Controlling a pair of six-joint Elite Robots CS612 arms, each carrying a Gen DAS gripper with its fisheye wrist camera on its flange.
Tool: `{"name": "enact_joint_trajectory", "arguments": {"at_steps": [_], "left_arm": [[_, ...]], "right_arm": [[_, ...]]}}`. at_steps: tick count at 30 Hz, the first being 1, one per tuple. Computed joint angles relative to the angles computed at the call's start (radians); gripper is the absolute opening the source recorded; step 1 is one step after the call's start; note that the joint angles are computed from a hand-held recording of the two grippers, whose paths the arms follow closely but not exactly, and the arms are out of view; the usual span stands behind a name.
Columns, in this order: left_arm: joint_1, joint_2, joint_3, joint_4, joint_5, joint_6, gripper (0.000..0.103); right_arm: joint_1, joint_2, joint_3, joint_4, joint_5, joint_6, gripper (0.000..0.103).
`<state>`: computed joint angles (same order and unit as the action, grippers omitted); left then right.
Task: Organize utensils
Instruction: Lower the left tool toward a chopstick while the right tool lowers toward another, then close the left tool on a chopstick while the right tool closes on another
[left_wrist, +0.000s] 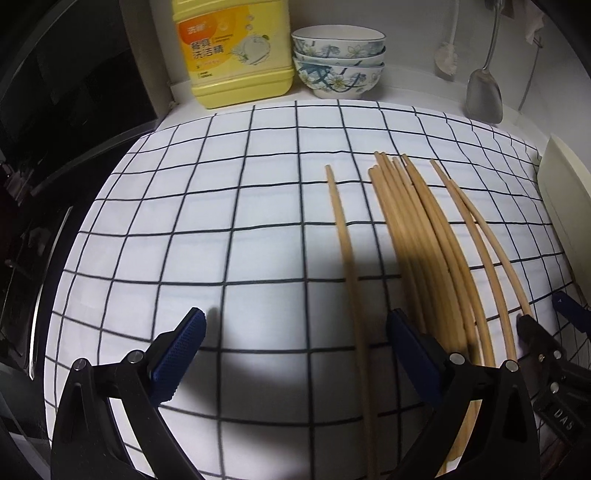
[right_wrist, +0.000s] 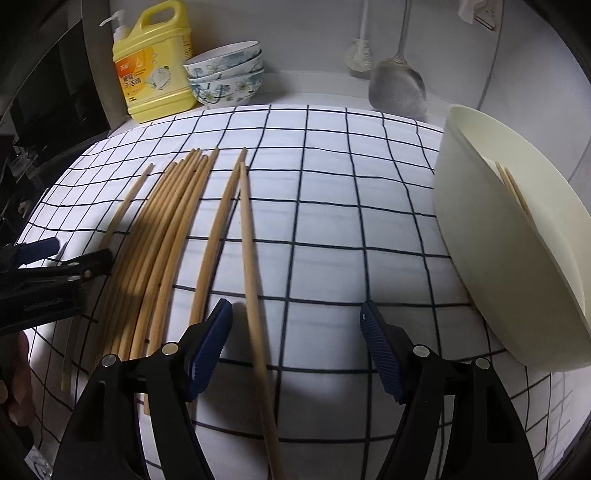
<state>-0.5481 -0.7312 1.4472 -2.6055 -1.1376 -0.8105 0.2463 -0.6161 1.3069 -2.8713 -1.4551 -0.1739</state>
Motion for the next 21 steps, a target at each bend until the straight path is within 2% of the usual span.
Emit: {"name": "enact_joint_trajectory", "arguments": {"at_steps": [2, 5, 6, 7, 9, 12, 14, 21], "left_arm": [[-0.002, 0.004, -0.005, -0.011, 0.002, 0.004, 0.09], [-0.005, 0.003, 0.004, -0.062, -0.018, 0.023, 0.069], [-0.008, 0.003, 0.006, -0.076, -0.02, 0.042, 0.06], [-0.01, 0.003, 0.007, -0.084, -0.022, 0.057, 0.055], [-0.015, 0.002, 0.007, -0.096, -0.029, 0.076, 0.034], [-0.018, 0.004, 0.006, -0.109, -0.037, 0.098, 0.017], [-0.017, 0.004, 0.007, -0.119, -0.048, 0.114, 0.008], [-0.004, -0.003, 0.019, -0.137, -0.102, 0.153, 0.007]], "right_arm": [[0.0, 0.001, -0.003, 0.002, 0.009, -0.008, 0.064], [0.002, 0.0, -0.002, -0.002, 0.028, -0.037, 0.049], [0.003, 0.0, -0.001, -0.003, 0.03, -0.043, 0.048], [0.003, -0.001, 0.0, -0.003, 0.035, -0.049, 0.044], [0.003, -0.003, 0.0, 0.002, 0.039, -0.046, 0.041], [0.006, -0.006, 0.001, 0.016, 0.046, -0.069, 0.031], [0.01, -0.008, -0.002, 0.03, 0.047, -0.092, 0.009], [0.005, -0.013, 0.002, 0.041, 0.067, -0.05, 0.006]]}}
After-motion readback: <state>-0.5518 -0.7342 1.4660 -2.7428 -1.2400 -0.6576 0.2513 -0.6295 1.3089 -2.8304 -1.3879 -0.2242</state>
